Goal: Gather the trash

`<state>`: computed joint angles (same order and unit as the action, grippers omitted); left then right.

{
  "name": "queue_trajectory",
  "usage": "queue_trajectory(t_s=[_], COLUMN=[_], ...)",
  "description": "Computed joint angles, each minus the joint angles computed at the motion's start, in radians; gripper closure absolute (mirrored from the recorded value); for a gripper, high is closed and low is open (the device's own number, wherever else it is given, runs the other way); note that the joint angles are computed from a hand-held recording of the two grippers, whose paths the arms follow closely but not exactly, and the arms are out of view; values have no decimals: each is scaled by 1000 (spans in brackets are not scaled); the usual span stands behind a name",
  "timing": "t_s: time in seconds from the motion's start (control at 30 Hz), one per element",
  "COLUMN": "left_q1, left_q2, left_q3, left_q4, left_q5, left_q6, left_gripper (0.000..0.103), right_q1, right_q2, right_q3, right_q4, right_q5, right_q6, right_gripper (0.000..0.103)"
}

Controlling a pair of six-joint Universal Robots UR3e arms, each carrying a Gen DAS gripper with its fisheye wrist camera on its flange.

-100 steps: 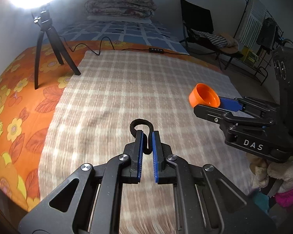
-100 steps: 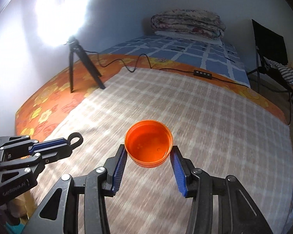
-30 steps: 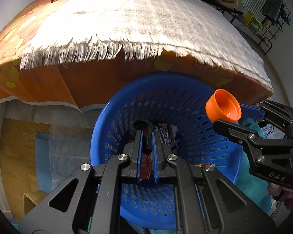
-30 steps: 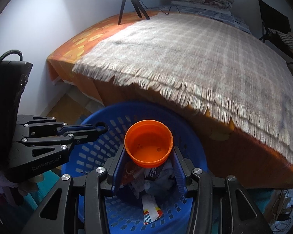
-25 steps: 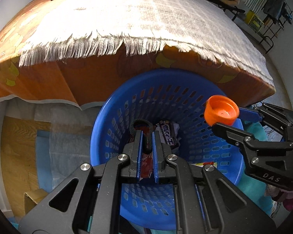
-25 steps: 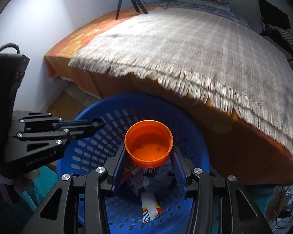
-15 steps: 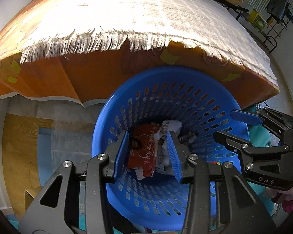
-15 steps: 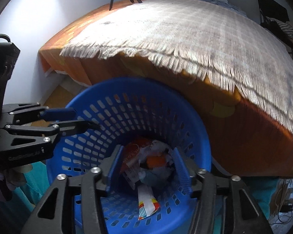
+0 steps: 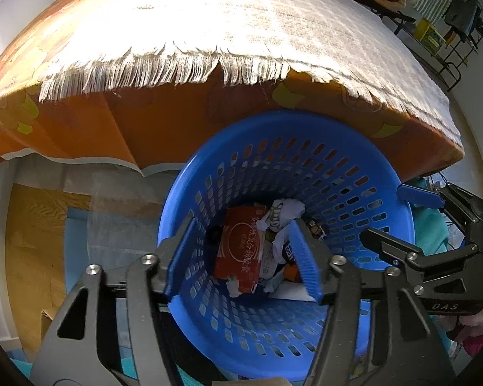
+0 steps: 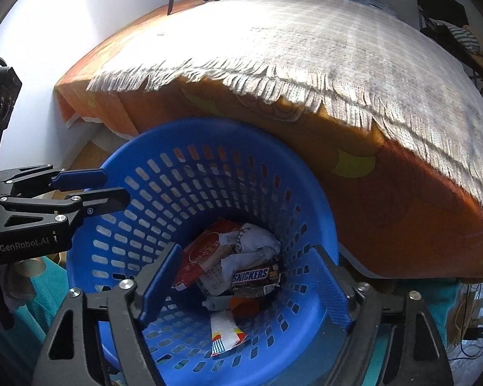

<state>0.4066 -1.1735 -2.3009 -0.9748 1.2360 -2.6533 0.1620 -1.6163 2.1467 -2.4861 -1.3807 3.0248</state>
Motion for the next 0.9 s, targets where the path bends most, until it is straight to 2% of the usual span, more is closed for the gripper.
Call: queue_trajectory(t_s=[0.5,0.9], left_q1=[18,46], left_q2=[45,154], left_q3=[21,103], left_q4=[-44,-155], left_q5=[-20,-102], left_q6=[-1,0], left_gripper=[41,41], right_q1=[-27,-108], right_q2=[-94,-220], right_q3=[23,23], right_q4=[39,104], right_q5=[-3,51], right_q6=[14,3], right_gripper=[13,9])
